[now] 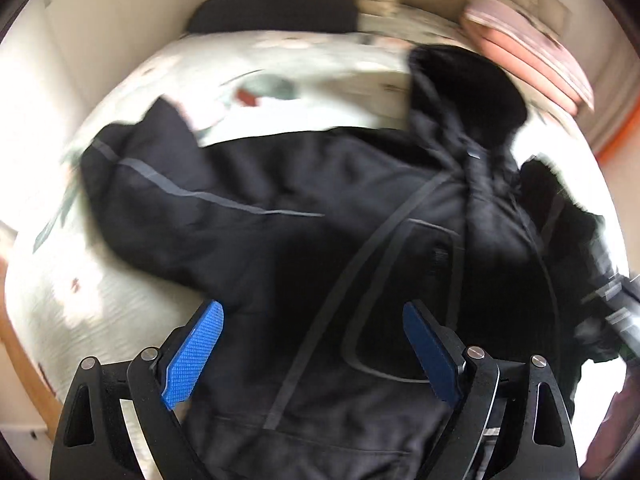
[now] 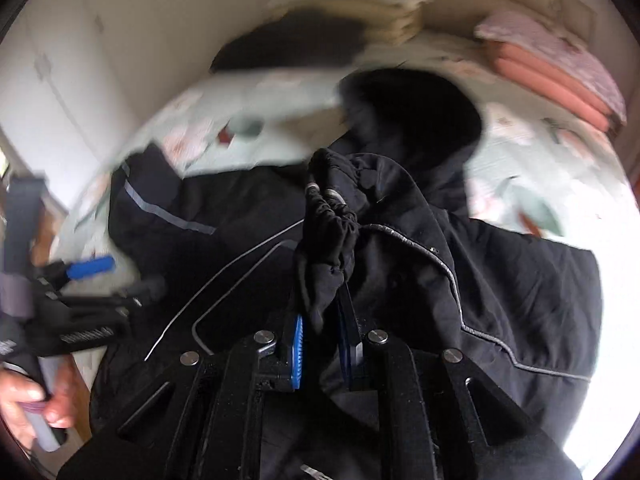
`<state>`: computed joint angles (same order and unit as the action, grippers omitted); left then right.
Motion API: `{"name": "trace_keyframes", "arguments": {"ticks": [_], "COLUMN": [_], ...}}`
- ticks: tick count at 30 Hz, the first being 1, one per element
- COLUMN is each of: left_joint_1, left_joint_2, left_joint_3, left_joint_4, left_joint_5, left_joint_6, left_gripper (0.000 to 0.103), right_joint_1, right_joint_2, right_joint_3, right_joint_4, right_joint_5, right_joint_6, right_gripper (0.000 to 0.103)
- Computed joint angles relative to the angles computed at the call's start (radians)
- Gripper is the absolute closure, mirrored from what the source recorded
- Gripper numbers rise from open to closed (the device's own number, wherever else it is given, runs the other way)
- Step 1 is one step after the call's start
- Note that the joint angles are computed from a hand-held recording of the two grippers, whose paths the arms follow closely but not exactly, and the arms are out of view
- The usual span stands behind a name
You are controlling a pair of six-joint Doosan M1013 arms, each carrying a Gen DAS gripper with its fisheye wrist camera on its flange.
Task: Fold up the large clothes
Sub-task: 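Lift the held sleeve and carry it across the jacket front with the right tool, then lay the sleeve on the jacket front and open the right tool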
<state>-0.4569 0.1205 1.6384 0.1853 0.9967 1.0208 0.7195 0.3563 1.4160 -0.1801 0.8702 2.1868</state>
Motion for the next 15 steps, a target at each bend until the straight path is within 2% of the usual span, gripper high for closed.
{"name": "trace_keyframes", "arguments": {"ticks": [2,4,7,8,10,11,15], "left_joint_1": [0.037,0.064,0.094,0.104,0.116,0.122,0.132], "left_joint_2": [-0.012,-0.016,-0.011,-0.007,-0.004,-0.001,0.009], "left_joint_3": [0.023,0.039,0.056,0.058,0.061,0.06,0.039], "left_joint_4": [-0.012,-0.026,-0.042,-0.053,-0.076,-0.092,-0.151], "left_joint_5": [-0.009,-0.016,-0.024,-0.026,-0.03,-0.035,-0.053], "left_joint_6": [0.009,0.028,0.069,0.09,0.121,0.145,0.226], "left_gripper": [0.011,0.011,0.011,0.011,0.011,0.011,0.011], "right_joint_1": [0.011,0.029,0.056,0.065,0.066,0.063,0.05], "right_joint_2": [0.067,0.131,0.187,0.191,0.195,0.195,0.15], "right_joint_3": [-0.044,-0.089,-0.122,-0.124,-0.134,-0.139,-0.135], "right_joint_4": [0.06,0.065,0.032,0.001,0.025,0.06,0.197], "right_joint_5": [0.03,0.083,0.151,0.149,0.148,0.15,0.123], "right_joint_6": [-0.033,-0.028,-0.011,0.007,-0.007,-0.023,-0.089], "right_gripper": [0.086,0.085,0.076,0.074,0.062,0.052,0.05]}}
